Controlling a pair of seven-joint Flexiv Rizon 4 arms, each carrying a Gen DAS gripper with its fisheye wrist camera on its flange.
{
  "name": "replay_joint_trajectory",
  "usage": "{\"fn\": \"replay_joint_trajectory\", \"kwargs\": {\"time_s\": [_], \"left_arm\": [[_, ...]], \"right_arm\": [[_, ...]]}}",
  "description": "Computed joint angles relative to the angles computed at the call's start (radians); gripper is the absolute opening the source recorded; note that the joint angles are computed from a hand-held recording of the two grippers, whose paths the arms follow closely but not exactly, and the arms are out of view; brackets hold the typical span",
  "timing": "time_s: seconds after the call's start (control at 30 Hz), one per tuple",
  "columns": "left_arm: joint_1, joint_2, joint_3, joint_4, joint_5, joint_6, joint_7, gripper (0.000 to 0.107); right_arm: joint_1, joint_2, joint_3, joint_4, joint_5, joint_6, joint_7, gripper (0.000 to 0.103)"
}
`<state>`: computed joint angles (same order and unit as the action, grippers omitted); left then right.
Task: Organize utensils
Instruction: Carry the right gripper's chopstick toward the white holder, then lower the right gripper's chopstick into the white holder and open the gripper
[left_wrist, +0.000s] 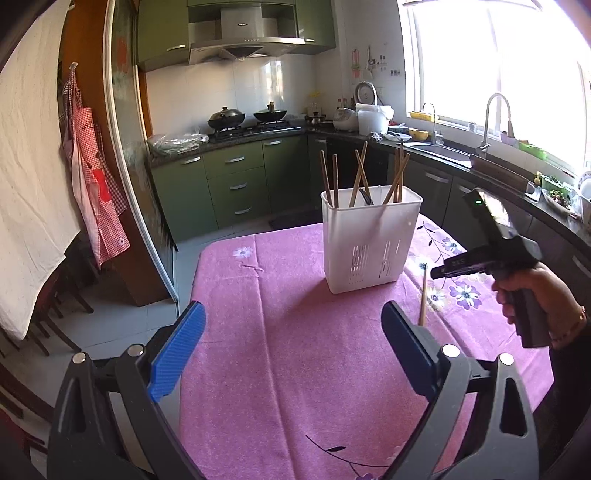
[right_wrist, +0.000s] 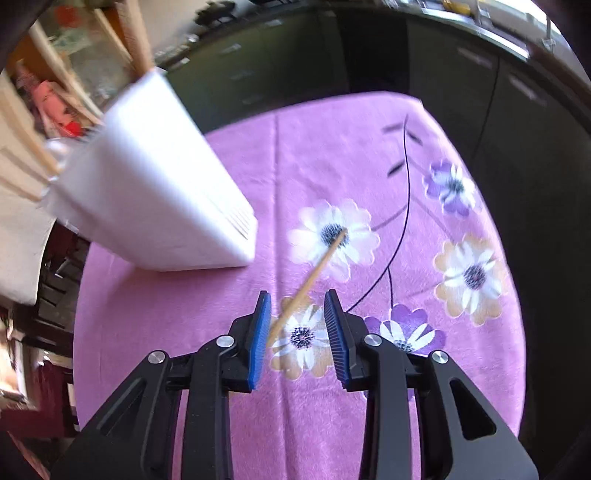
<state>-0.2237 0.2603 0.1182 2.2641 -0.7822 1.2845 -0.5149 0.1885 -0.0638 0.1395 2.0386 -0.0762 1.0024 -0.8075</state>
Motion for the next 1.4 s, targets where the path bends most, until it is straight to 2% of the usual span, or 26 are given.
{"fn": "replay_joint_trajectory", "kwargs": {"time_s": [0.07, 0.27, 0.5, 0.57, 0.63, 0.7, 0.87, 1.03, 1.23, 1.4], "left_arm": [[-0.014, -0.004, 0.019, 0.002, -0.040, -0.013, 0.053, 0.091], [-0.005, -0.019, 0.034, 0.007, -0.152, -0.048, 0.170, 0.091], [0.060, -0.029, 0.030, 0.006, -0.219, -0.107, 0.209, 0.091], [0.076, -0.029, 0.029, 0.007, -0.226, -0.115, 0.211, 0.091], [0.088, -0.029, 0.028, 0.009, -0.232, -0.117, 0.215, 0.091], [0.099, -0.030, 0.026, 0.010, -0.234, -0.118, 0.214, 0.091], [0.124, -0.036, 0.019, 0.001, -0.191, -0.144, 0.168, 0.091], [0.127, -0.026, 0.008, 0.003, -0.131, -0.151, 0.131, 0.091], [0.112, -0.009, -0.003, 0.007, -0.042, -0.147, 0.072, 0.091], [0.111, 0.005, -0.007, 0.012, 0.044, -0.151, -0.005, 0.091]], "right_arm": [[0.003, -0.024, -0.004, -0.027, 0.008, -0.038, 0.014, 0.031], [0.026, -0.068, -0.017, -0.094, -0.076, -0.176, 0.140, 0.030], [0.061, -0.129, -0.020, -0.157, -0.156, -0.252, 0.240, 0.029], [0.072, -0.148, -0.024, -0.172, -0.181, -0.275, 0.267, 0.025], [0.071, -0.150, -0.029, -0.171, -0.204, -0.288, 0.271, 0.014], [0.073, -0.172, -0.032, -0.192, -0.215, -0.289, 0.273, 0.012], [0.059, -0.144, -0.021, -0.137, -0.203, -0.213, 0.255, 0.007], [0.037, -0.011, -0.004, -0.002, -0.214, -0.080, 0.256, 0.006], [0.000, 0.191, 0.036, 0.169, -0.296, 0.094, 0.293, 0.006], [-0.044, 0.317, 0.083, 0.265, -0.371, 0.209, 0.324, 0.006]]}}
